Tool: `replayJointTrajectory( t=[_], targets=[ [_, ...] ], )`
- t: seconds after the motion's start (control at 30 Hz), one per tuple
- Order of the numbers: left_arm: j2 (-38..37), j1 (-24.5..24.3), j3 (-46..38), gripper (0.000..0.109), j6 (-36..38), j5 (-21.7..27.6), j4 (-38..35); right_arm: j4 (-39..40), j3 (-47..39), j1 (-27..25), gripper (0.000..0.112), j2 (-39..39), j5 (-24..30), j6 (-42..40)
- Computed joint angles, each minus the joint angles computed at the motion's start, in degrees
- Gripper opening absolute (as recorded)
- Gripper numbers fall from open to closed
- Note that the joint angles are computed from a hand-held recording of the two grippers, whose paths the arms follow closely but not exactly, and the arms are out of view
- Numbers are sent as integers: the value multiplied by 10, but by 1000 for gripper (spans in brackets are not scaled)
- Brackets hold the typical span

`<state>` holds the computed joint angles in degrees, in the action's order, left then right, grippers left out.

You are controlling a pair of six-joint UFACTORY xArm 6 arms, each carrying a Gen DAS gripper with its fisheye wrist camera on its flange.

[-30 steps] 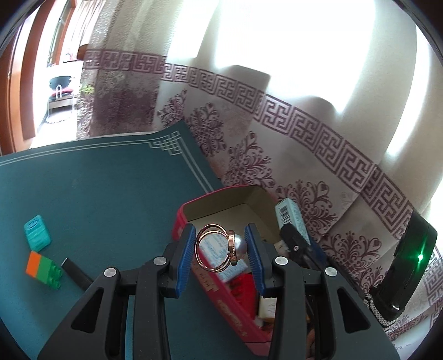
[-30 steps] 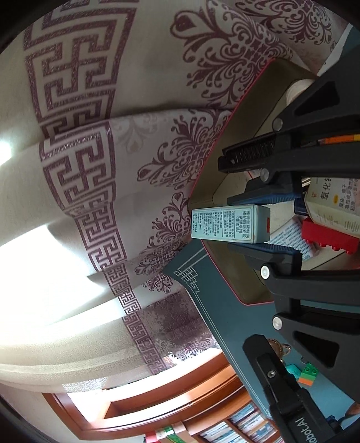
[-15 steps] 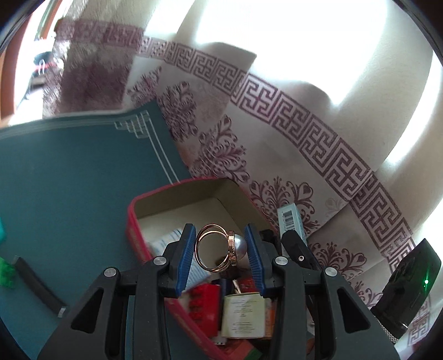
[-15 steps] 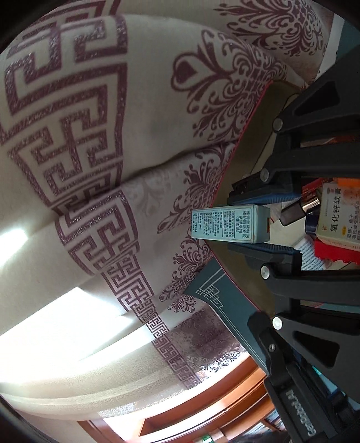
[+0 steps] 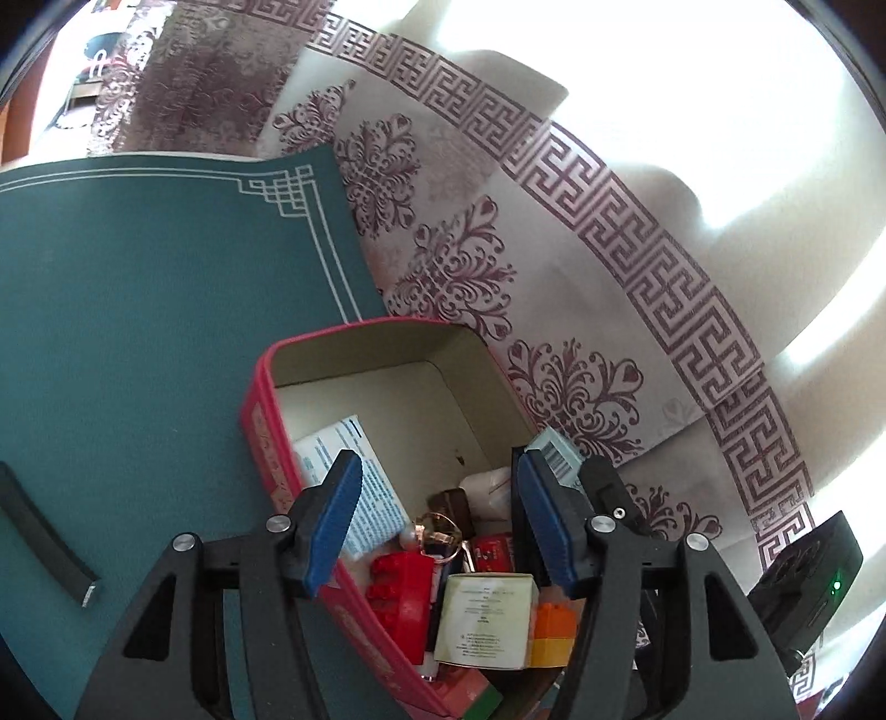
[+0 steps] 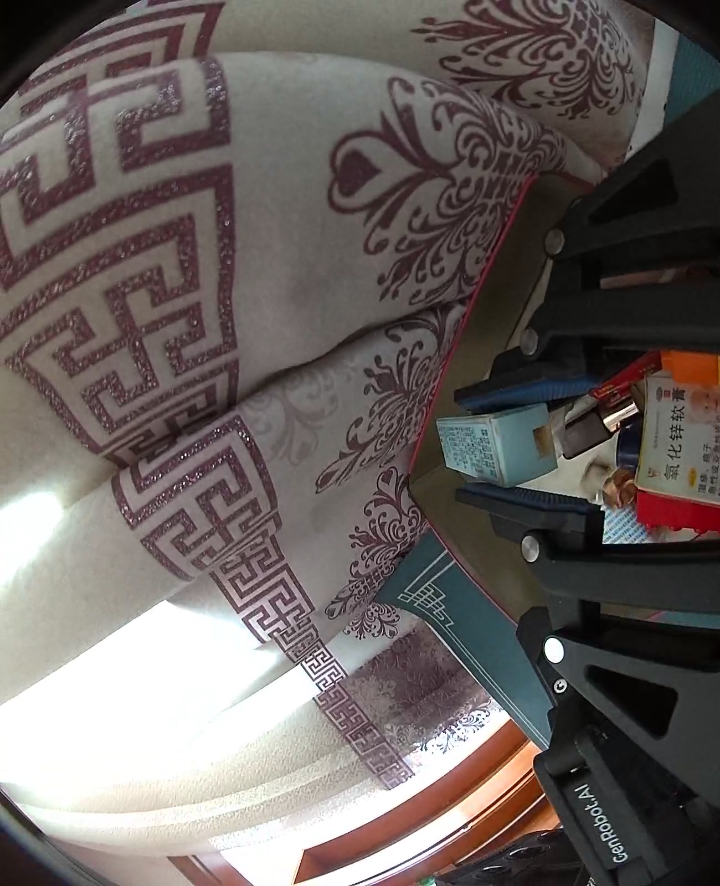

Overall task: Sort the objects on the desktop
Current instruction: 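Carry the ring and medicine box into the pink tin and release them, then withdraw both grippers from the tin back over the table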

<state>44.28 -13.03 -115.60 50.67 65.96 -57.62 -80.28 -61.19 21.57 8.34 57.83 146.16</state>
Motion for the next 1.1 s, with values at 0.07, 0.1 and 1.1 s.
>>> replayJointTrajectory(
  t=[0.07, 0.1, 1.1],
  targets=[
    [-9, -1, 12, 62, 5, -25, 1, -11, -2, 5, 33, 0, 4, 3],
    [-14, -2, 21, 62, 10, -37, 0, -17, -8, 9, 33, 6, 9, 2],
    [43, 61, -62, 62, -140, -252, 150, -207, -175, 41, 50, 148, -149, -231]
  ],
)
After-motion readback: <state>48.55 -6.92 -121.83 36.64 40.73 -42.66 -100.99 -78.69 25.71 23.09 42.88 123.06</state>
